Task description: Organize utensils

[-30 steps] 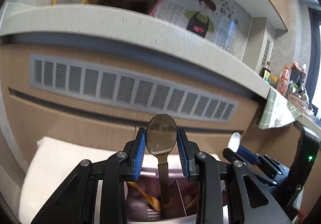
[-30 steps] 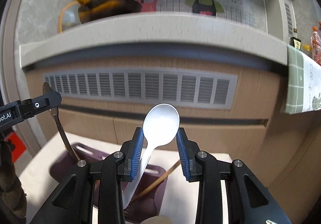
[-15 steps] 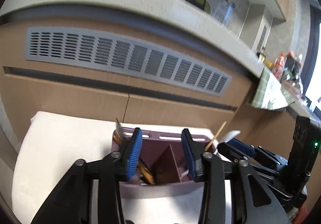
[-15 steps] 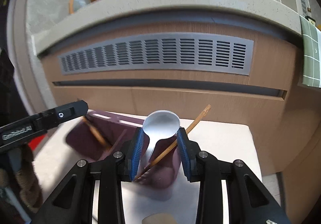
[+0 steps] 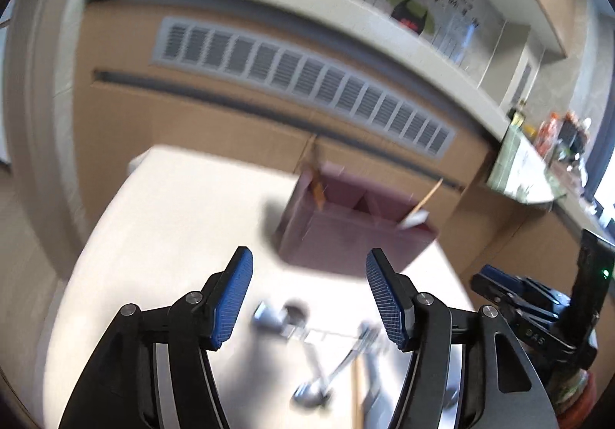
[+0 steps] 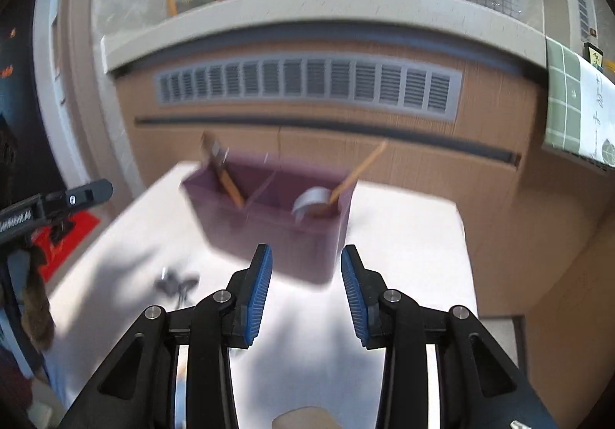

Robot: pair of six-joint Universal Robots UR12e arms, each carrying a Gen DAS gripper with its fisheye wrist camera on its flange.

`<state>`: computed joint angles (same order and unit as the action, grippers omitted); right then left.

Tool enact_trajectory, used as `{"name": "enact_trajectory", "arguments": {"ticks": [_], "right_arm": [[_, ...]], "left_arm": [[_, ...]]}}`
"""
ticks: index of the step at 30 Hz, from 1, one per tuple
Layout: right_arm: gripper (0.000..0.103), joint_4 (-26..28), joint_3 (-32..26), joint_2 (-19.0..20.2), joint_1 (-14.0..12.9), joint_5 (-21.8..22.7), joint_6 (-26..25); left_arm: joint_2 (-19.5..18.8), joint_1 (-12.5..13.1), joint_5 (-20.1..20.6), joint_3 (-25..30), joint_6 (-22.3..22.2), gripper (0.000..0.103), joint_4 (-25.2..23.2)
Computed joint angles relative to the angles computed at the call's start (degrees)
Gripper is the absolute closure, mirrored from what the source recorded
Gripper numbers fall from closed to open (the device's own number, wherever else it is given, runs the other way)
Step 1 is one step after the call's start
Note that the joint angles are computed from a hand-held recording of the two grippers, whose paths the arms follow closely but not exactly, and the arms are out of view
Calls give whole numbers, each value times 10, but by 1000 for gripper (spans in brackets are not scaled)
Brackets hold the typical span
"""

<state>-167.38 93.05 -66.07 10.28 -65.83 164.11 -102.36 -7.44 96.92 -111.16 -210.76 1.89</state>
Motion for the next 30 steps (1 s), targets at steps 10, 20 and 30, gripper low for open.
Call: {"name": "enact_trajectory", "arguments": {"ticks": [10,20,30], "right_arm": [[68,104,65,-28,11,-21,-46],[68,105,69,-31,8,-58,-32],[68,71,107,-49,-24,-71,27]], "left_arm": [[23,-15,21,-53,-7,41,-62],[-1,-30,-31,-23,43,32,-104],[-28,-69,24,14,52,64,-138]]}}
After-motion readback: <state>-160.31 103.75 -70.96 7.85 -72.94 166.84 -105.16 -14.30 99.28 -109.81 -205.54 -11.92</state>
